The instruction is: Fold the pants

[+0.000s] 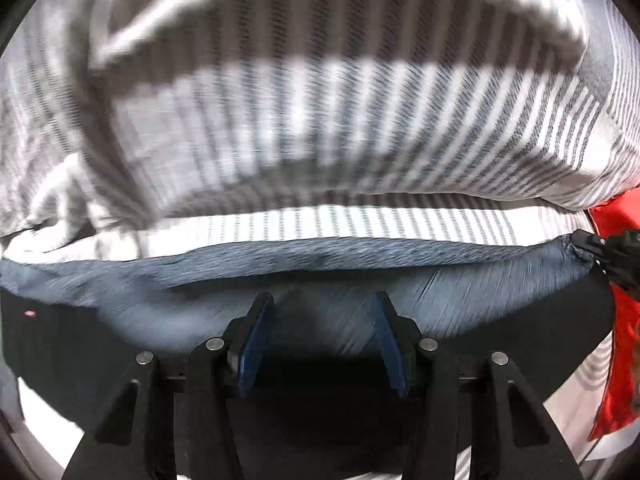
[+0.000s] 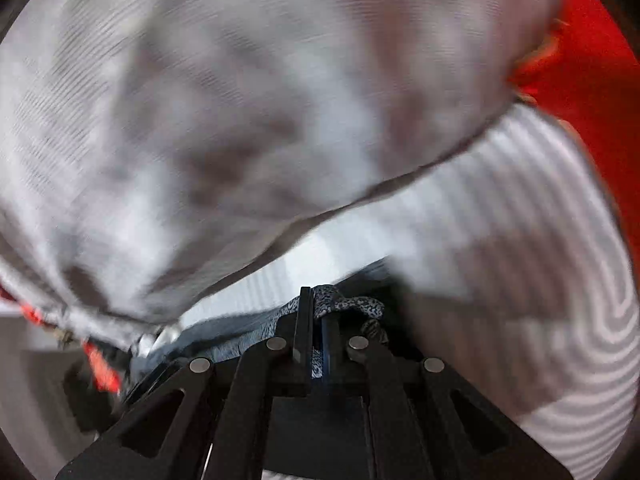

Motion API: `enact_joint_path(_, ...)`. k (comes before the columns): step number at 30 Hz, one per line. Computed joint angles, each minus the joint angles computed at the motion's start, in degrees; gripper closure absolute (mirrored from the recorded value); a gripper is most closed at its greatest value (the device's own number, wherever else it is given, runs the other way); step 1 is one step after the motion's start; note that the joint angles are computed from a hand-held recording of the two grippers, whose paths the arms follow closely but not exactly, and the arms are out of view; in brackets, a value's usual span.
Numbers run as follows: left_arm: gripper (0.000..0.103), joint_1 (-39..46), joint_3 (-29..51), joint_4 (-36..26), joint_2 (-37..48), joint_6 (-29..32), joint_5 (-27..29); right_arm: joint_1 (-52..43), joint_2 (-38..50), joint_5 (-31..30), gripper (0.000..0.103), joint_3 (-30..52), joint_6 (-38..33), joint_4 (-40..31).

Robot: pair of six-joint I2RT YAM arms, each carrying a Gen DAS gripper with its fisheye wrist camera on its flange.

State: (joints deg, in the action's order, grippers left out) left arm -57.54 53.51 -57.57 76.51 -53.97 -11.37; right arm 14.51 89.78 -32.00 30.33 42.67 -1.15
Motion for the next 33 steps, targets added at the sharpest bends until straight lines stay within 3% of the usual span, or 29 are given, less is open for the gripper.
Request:
enact_joint_path(5, 0.051, -1.07, -4.34, -9.42, -8.44, -3.80, -2.14, -1.26, 1.31, -1.19, 0.099, 1.50, -4.94, -3.53)
enact_joint_path(9, 0.051, 1.66, -8.93, -12.03, -11.05, -3.61, -0.24, -1.98, -0.21, -0.23, 0.096, 2.66, -4.61, -8.04)
enact_joint_path(10, 0.051, 1.82, -9.74, -11.78, -11.44, -3.40, -0.48, -2.12, -1.78, 0.54, 0.089, 2.39, -4.67, -9.60)
enact_joint_path(12, 0.051, 1.78, -10.31, -10.73, -10.87, -2.76, -1.40, -2.83, -6.49, 3.78, 0.052, 1.68, -5.88, -13.82)
enact_joint_path(13, 0.051, 2.31, -10.56, -9.35, -10.05, -2.13, -1.64, -2.97, -10.23, 7.10, 0.023, 1.52, -6.07, -17.36)
enact_joint_path(16, 0.051, 4.59, -11.32, -4.53, -6.45, 0.26, -1.38, -5.53, -20.04, 9.21, 0.021, -0.01, -6.94, -23.41)
enact_joint_path(19, 0.051, 5.95, -12.28, -0.92, -2.98, 2.23, -1.78, -4.00, -26.20, 6.97, 0.031, -0.50, -9.17, -27.86)
enact_joint_path(21, 0.051, 6.52, -12.47, 1.66, 0.16, 3.16, -2.58, 0.65, -26.61, 7.16, 0.038, -0.47, -9.85, -28.81)
enact_joint_path(24, 0.051, 7.21, -11.58, 4.36, 3.90, 5.24, -5.81, 7.53, -23.70, 9.16, 0.040, -0.81, -8.52, -25.87)
enact_joint_path(26, 0.051, 9.79, -10.79, 5.18, 5.32, 7.75, -5.11, 11.94, -21.07, 9.44, 0.041, -0.79, -6.39, -22.77)
enact_joint_path(29, 0.051, 14.33, -11.65, 4.09, -0.04, 11.03, -2.18, 16.35, -19.81, 8.62, 0.040, -0.72, -5.04, -19.97)
enact_joint_path(33, 0.051, 19.83, -14.48, -2.13, -10.11, 17.71, -3.08, 25.37, -18.97, 11.67, 0.040, 2.30, -3.70, -19.90)
